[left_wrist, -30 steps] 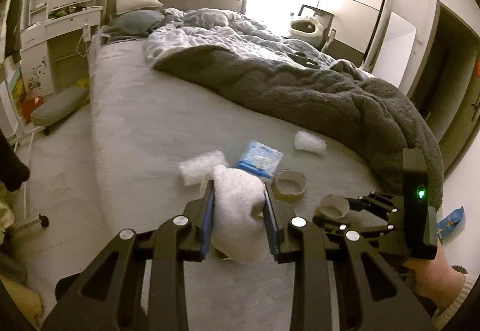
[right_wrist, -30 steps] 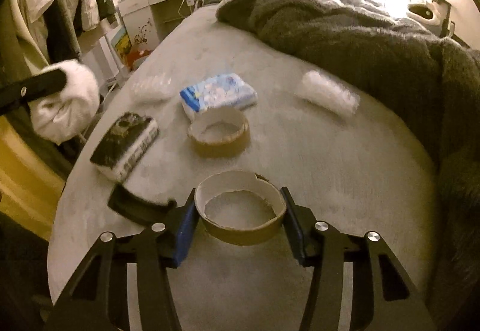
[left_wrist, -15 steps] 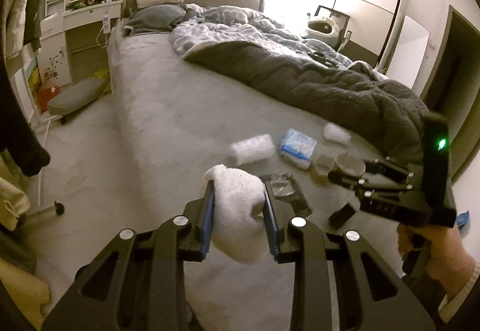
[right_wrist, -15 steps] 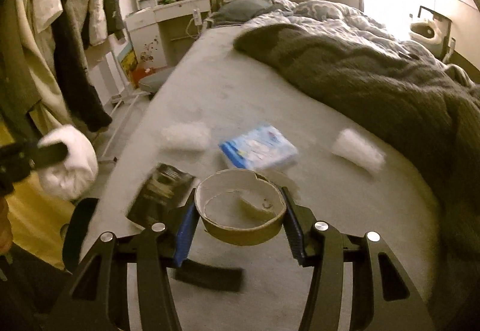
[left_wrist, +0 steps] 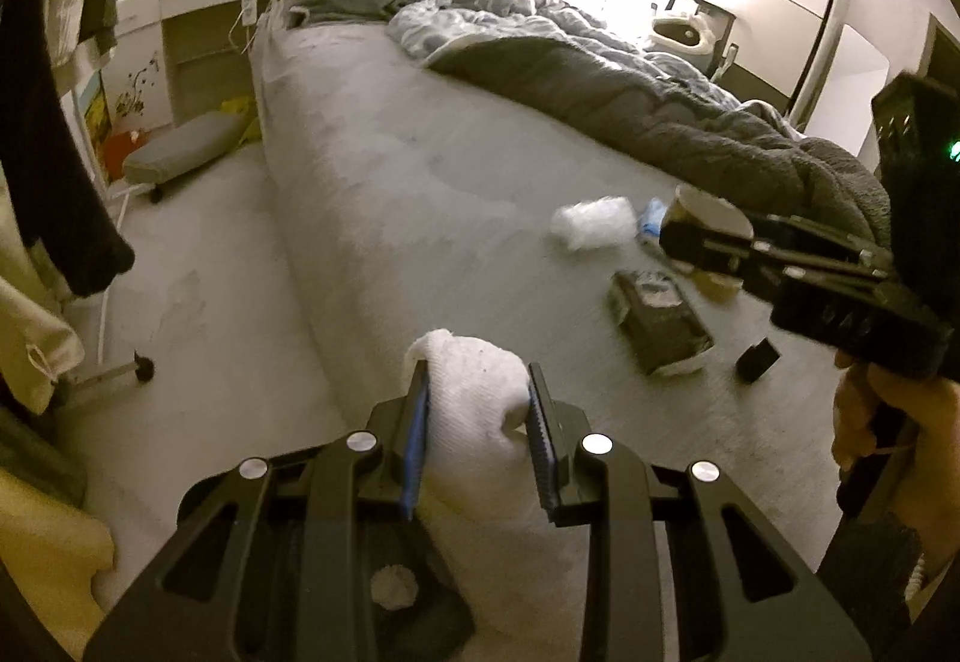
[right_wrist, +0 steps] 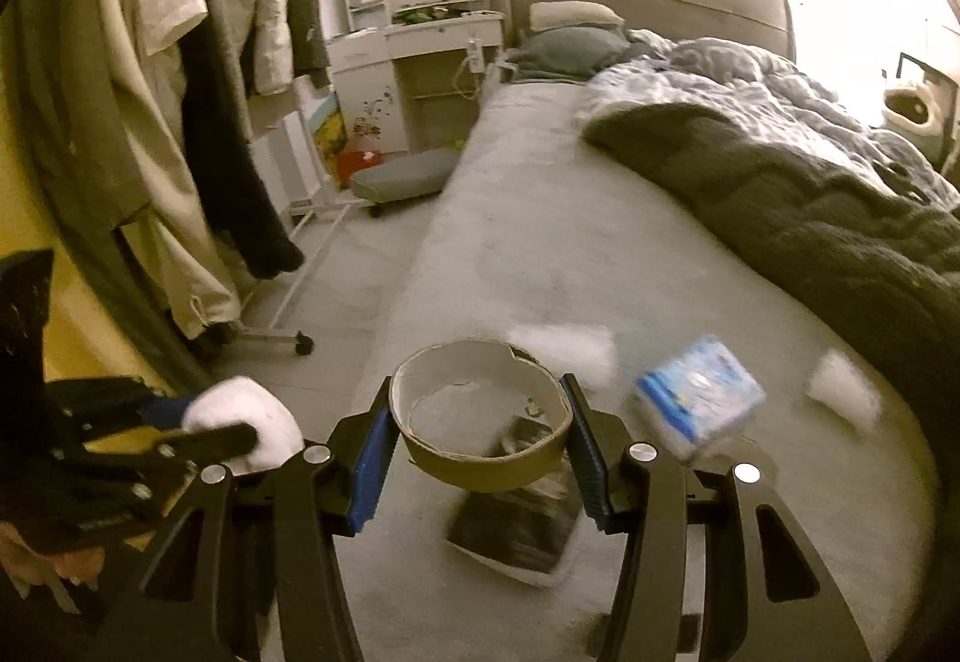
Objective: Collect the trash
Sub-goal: 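Carry the tissue and tape roll over the bin and release both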
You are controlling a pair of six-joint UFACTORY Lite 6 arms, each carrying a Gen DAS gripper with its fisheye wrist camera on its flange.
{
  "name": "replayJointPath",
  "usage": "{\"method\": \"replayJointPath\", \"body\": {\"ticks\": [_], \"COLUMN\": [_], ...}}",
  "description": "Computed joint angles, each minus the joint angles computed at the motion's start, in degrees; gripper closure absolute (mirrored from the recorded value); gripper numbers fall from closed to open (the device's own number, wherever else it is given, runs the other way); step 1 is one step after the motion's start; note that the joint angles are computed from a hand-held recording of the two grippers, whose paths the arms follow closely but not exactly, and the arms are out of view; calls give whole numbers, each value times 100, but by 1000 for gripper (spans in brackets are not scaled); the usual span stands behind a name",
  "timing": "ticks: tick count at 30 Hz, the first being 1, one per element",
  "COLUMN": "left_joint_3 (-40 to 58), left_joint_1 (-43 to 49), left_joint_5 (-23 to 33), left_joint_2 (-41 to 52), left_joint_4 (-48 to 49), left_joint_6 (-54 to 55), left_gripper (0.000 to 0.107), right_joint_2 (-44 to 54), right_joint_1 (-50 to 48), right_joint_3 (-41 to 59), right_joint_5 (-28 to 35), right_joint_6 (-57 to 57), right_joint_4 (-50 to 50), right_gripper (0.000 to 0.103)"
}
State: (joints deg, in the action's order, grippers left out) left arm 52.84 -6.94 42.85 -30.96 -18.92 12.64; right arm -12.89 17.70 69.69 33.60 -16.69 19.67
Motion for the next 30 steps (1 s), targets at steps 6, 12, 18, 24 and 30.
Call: {"method": "replayJointPath", "body": {"ticks": [6, 12, 18, 24, 30], "left_joint_3": [-320, -804, -1187, -1625, -1976], "left_joint_1": [781, 1441, 2081, 2649, 3063], "left_joint_5": [134, 96, 119, -31, -248], "left_joint_2": [-56, -56, 96, 331, 709], "left_joint_4": [-521, -703, -891, -874, -746], "left_joint_6": [806, 1444, 2079, 2584, 2990], "left_gripper": [75, 75, 75, 75, 75], "right_joint_2": [373, 855, 1133, 1503, 1921], "right_joint_1": [676, 1341, 1779, 2176, 2525], "right_joint_3": [299, 654, 845, 1115, 1394], "right_joint_5": [-159, -286, -356, -368, -338], "right_joint_6": [692, 1401, 1823, 2093, 2233], "right_joint_4": [-491, -1011, -1283, -1448, -1510], "right_gripper": [50, 50, 50, 50, 50]}}
